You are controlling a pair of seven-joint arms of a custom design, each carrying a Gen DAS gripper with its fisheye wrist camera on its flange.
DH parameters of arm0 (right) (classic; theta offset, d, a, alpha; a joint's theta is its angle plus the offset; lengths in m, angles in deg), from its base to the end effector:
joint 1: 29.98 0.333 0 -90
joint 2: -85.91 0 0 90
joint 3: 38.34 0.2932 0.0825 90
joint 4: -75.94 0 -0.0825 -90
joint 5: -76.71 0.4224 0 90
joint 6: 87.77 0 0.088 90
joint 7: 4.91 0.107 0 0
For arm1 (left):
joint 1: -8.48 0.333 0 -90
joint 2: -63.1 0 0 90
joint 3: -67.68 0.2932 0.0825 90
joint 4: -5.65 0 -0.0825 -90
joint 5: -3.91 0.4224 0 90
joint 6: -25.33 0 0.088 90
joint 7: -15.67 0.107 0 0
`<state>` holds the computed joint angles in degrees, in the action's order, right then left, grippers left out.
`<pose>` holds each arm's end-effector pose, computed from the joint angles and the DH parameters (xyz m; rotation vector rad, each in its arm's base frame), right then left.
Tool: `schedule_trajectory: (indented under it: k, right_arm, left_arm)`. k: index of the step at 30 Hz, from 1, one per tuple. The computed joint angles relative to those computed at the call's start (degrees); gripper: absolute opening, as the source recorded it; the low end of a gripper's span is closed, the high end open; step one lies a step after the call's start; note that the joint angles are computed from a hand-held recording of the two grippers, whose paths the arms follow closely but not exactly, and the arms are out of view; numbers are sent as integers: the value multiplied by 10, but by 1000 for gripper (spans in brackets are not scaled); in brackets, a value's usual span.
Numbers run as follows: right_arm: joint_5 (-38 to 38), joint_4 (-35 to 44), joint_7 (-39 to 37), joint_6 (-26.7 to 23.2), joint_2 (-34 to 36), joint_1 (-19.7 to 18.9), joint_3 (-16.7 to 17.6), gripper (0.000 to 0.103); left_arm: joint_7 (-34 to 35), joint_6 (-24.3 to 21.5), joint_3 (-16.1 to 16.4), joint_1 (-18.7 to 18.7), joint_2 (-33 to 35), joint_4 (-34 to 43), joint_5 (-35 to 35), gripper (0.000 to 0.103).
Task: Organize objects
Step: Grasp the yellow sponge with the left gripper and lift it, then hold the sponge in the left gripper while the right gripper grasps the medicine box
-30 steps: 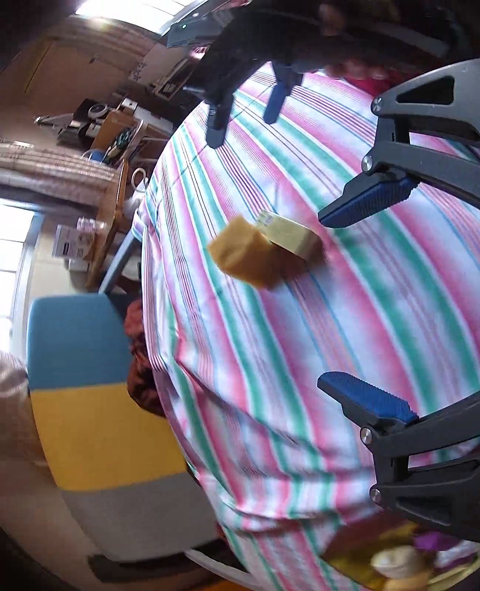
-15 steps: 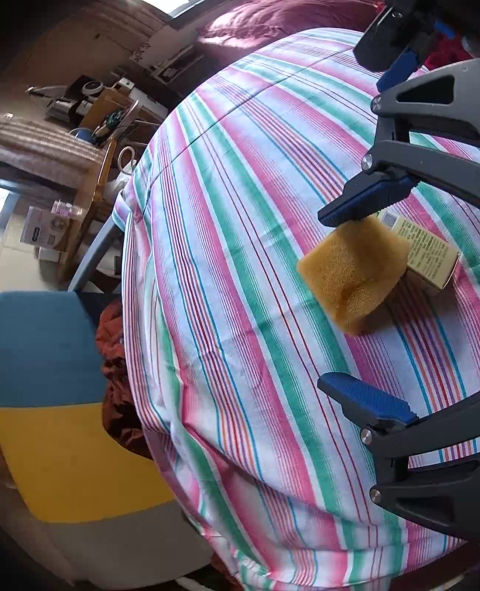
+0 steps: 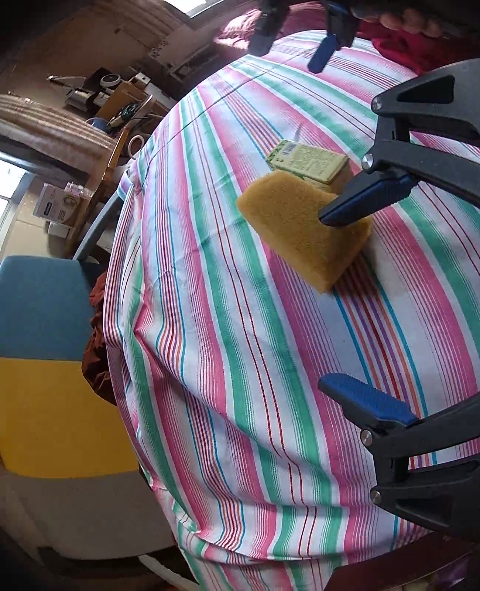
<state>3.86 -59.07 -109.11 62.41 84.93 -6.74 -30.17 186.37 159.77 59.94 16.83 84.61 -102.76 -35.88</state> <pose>0.4506 0.3010 0.3031 -0.3432 2.3558 -0.3259 0.6598 0.0007 0.2732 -0.9750 2.8297 -0.8639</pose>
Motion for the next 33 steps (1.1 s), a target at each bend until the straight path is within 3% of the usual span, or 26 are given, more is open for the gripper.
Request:
schedule_trajectory:
  k: [4,8,11,14,16,17,18,19,22,24,28,33]
  right_arm:
    - [14,2,-18,2,3,0,-1,103]
    - [21,4,-29,6,5,0,-2,103]
    - [21,5,-32,14,8,-1,-4,103]
    - [24,8,-40,24,13,-3,-7,103]
    - [28,10,-49,33,18,-4,-9,103]
    - [29,12,-52,36,20,-4,-10,103]
    - [31,14,-58,38,22,-4,-10,103]
    - [34,14,-63,38,22,-4,-11,103]
    - [39,17,-78,41,25,-3,-12,103]
    - [46,22,-97,42,29,-2,-13,103]
    - [66,36,-150,38,37,1,-13,103]
    - [140,79,-299,59,80,4,-15,103]
  left_arm:
    - [122,9,-14,13,-33,-41,-30,83]
    - [267,48,-26,1,-61,-84,-68,83]
    - [302,68,-26,-18,-62,-90,-72,83]
    - [290,72,-24,-35,-49,-77,-64,83]
    - [253,79,-19,-45,-34,-62,-48,78]
    - [217,59,-13,-49,-22,-46,-27,67]
    - [172,7,-5,-47,-6,-19,-3,50]
    - [135,-20,-15,-32,3,-6,13,51]
    - [134,-5,-7,-25,-15,-30,-25,48]
    - [112,-49,0,-6,-26,-34,-38,48]
    - [76,-60,23,17,-59,-78,-45,48]
    - [183,-58,41,57,-114,-157,-113,48]
